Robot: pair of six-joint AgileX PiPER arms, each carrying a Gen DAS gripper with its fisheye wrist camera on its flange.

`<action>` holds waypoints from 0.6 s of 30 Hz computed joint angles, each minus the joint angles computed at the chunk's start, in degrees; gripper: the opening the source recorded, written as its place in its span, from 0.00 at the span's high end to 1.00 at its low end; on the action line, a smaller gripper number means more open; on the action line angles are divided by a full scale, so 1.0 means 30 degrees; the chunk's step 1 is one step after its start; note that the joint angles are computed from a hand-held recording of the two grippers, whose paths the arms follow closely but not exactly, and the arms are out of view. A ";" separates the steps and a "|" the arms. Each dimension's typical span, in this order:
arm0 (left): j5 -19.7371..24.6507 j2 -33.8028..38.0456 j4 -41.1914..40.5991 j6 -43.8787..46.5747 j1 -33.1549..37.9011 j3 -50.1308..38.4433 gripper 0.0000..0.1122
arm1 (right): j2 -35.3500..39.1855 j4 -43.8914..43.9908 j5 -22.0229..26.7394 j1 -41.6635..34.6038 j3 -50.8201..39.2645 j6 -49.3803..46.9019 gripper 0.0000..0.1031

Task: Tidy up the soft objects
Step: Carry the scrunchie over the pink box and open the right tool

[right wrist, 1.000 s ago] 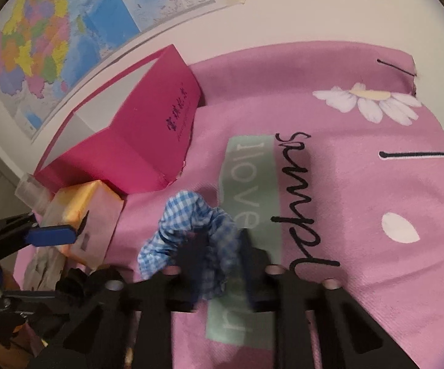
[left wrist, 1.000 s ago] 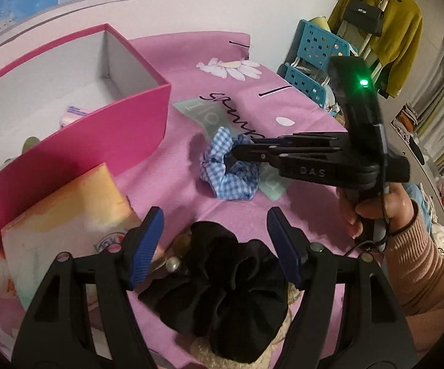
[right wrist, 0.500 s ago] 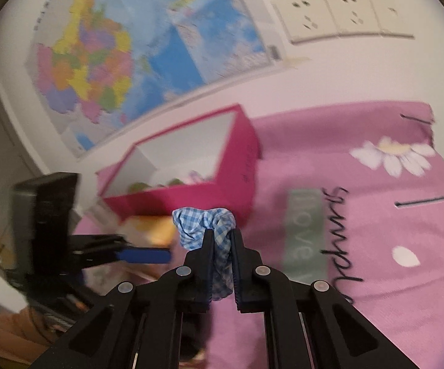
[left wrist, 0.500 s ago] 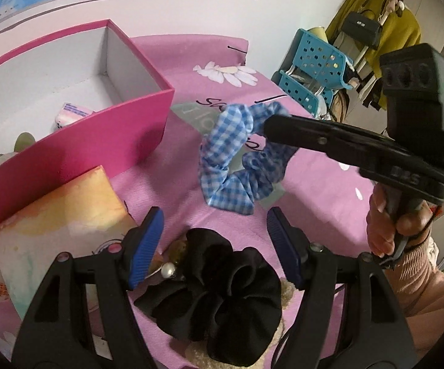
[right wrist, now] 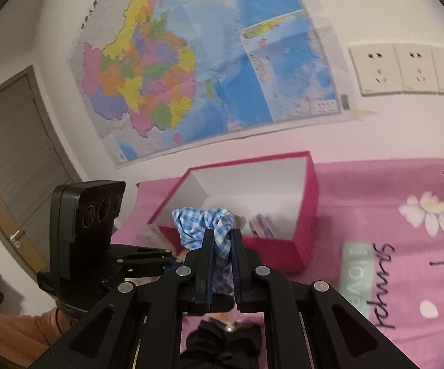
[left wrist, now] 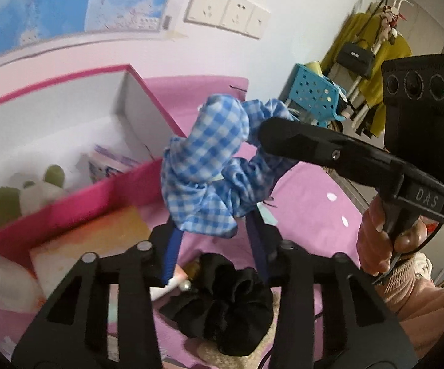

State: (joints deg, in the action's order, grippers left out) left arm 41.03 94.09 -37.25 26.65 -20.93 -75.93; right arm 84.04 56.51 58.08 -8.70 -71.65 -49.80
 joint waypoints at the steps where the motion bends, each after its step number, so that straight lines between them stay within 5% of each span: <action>1: -0.0023 0.0089 0.0374 -0.0417 -0.0010 -0.0266 0.66 | 0.0176 -0.0051 -0.0141 0.0189 -0.0249 0.0099 0.91; 18: 0.1598 0.2935 0.5347 -0.5505 0.0707 -0.5809 0.67 | 0.5216 -0.3392 -0.1585 0.2456 -0.6298 0.4213 0.91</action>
State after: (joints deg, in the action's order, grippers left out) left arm 45.82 102.90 -21.21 10.13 -18.81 -93.36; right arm 99.69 46.34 53.33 -1.33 -90.54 -37.16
